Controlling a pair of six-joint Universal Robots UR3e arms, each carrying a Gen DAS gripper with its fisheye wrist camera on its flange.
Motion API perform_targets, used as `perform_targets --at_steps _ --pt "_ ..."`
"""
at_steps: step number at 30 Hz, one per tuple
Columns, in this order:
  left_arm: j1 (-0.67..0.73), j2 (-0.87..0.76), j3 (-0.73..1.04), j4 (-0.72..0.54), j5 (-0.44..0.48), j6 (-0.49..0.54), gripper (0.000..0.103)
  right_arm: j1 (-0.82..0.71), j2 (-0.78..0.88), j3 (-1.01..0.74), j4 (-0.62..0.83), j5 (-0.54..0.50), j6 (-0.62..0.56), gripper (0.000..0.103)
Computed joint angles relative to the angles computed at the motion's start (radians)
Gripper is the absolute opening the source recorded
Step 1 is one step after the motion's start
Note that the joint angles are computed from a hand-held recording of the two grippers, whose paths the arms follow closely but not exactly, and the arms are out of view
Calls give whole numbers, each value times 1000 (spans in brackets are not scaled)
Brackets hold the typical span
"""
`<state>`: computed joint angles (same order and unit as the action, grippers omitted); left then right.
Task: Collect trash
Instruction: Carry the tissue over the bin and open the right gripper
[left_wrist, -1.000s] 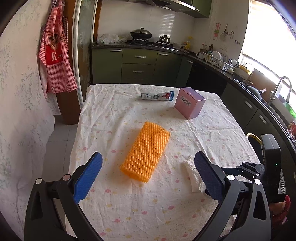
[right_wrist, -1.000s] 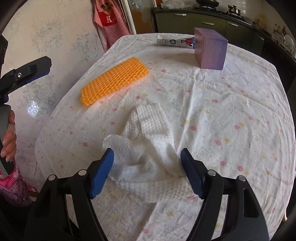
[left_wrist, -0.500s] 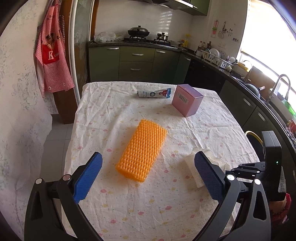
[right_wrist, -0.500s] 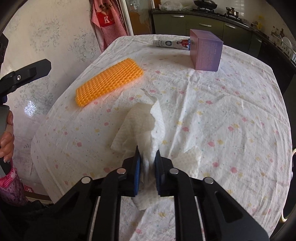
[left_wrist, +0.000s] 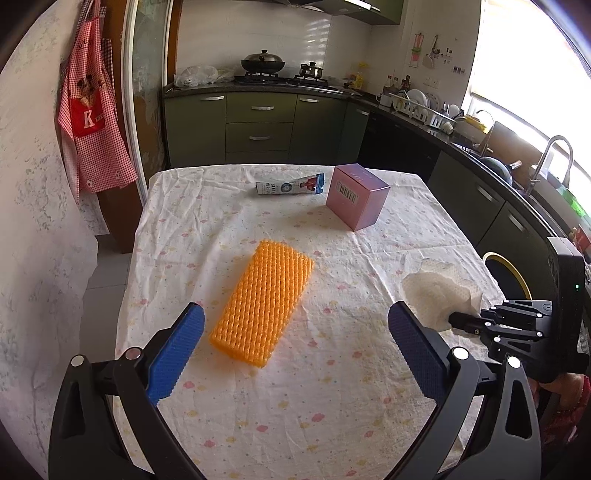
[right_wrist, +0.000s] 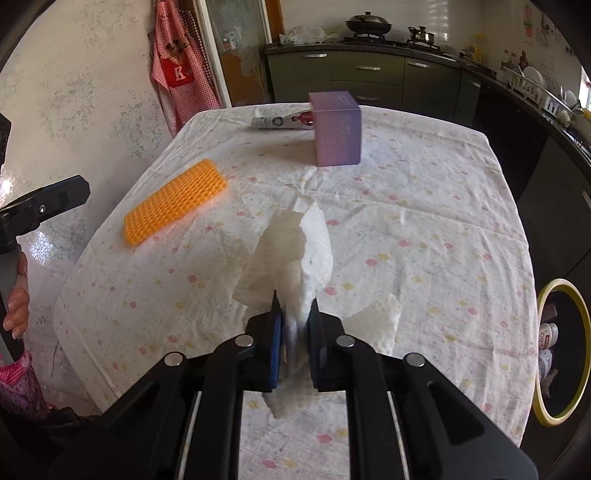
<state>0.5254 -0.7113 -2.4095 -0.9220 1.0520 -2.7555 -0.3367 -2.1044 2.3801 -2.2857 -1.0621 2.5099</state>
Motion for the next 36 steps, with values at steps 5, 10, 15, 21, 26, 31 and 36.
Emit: perform_targets --at_steps 5,10,15,21,26,31,36 --pt "-119 -91 17 112 71 -73 98 -198 -79 24 79 30 -86 12" --pt "-250 -194 47 218 148 -144 98 -438 -101 28 128 62 -177 11" --pt "-378 -305 95 304 220 -209 98 -626 16 12 13 54 -189 12" --pt "-485 -410 148 364 280 -258 98 -717 305 -66 -245 -17 -94 12" --pt "-529 -468 176 388 306 -273 98 -704 522 -151 -414 -97 -14 12" --pt "-545 -494 184 400 311 -279 98 -670 657 -221 -529 -176 59 33" --pt "-531 -494 178 399 297 -270 98 -699 589 -151 -591 -164 81 53"
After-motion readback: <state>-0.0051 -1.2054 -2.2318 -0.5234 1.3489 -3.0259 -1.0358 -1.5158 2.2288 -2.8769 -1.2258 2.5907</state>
